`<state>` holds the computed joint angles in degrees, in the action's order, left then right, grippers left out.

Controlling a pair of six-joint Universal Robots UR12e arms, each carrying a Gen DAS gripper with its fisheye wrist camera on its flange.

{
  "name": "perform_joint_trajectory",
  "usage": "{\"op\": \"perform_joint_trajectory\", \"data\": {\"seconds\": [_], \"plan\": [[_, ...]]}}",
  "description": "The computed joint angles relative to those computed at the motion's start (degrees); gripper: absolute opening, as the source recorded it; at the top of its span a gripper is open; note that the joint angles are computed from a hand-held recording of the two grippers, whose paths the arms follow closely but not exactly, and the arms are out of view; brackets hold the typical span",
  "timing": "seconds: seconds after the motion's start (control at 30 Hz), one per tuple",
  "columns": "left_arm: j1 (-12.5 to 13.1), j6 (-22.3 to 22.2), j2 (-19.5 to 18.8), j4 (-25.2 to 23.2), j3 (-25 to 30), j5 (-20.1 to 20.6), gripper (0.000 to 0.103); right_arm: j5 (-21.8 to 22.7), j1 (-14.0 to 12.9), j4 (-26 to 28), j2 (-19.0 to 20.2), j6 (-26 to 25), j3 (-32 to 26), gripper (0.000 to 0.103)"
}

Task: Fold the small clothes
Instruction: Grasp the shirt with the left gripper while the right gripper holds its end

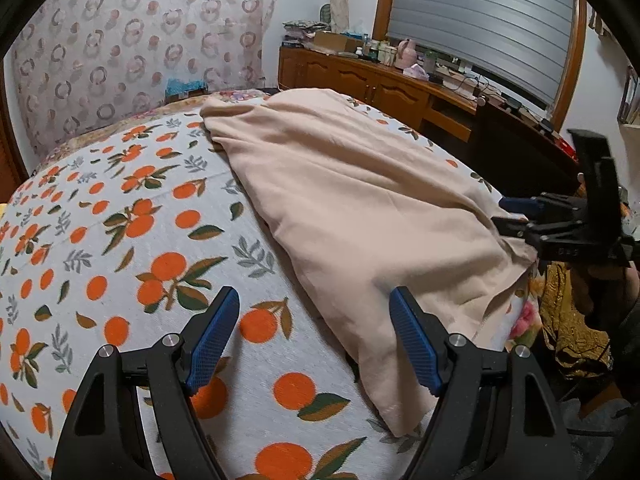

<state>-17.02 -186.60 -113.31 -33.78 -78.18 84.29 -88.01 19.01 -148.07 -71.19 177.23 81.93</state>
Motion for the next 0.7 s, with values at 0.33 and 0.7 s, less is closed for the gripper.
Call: {"op": "perform_joint_trajectory", "data": {"seconds": [0.33,0.7], "plan": [[0.3,-0.4,0.1,-0.5,-0.6,-3.0,0.078,4.4,-0.7,4.0,-0.9,-3.2,-0.4,0.045],[1.1,1.3,0.0,-0.8,-0.6,-8.7,0.017,9.4,-1.0,3.3,-1.3,-4.4,0.1,0.007]]}}
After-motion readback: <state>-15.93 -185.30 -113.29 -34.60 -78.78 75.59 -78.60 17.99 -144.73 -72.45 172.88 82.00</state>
